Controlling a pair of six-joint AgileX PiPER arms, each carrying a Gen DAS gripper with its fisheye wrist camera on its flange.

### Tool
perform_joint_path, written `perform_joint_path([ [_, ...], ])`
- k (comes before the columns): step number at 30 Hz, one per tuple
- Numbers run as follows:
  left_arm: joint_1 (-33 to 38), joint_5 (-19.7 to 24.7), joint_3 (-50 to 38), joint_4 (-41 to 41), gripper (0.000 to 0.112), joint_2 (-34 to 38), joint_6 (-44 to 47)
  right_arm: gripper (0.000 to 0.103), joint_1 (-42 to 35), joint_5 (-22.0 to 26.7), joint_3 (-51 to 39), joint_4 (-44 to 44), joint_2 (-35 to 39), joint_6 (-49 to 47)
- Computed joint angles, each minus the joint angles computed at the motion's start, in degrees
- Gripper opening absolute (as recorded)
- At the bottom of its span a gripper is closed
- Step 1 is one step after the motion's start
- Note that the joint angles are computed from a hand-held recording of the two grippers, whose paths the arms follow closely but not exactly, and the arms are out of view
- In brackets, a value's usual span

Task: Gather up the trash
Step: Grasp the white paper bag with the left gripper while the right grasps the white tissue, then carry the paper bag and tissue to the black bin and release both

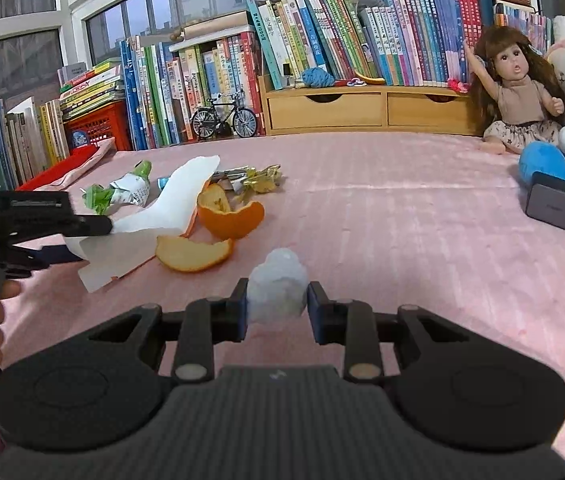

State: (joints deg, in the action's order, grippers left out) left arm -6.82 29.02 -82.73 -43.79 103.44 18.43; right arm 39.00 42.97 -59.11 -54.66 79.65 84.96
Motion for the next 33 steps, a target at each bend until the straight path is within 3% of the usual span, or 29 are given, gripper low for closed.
perform_joint_path([
  [3,0.12,-0.56,-0.18,-1.50,0.036,0.82,0.51,0.035,0.41,-0.42,-0.08,0.06,0.07,0.21],
  [5,0.42,-1.72,1.16,-3.91,0.009,0.12,3.10,0.035,0.96,-0.52,0.08,-0.29,-0.07,0.68],
  [12,3.38,-2.52,6.44,-15.02,0.002,-4.91,16.01,0.035,3.11,-0.54,0.70,-1.20,-1.52,2.03],
  [18,7.75,0.13,9.72,-23.40,0.002,-9.60,24.29,0.035,5.81,0.50,1.44,-2.26,-3.38,3.67],
  [24,13.43,5.49,10.80,-29.93,0.001,-12.59,29.10,0.035,7.85,1.53,1.81,-2.58,-4.37,4.90],
  [28,18.23,13.14,11.98,-30.80,0.002,-15.42,32.45,0.035,10.54,2.87,2.56,-2.33,-6.42,5.19],
  [33,25.60,24.20,17.01,-29.42,0.002,-21.39,36.59,0.035,18.74,9.21,3.22,-1.83,-8.89,7.64],
])
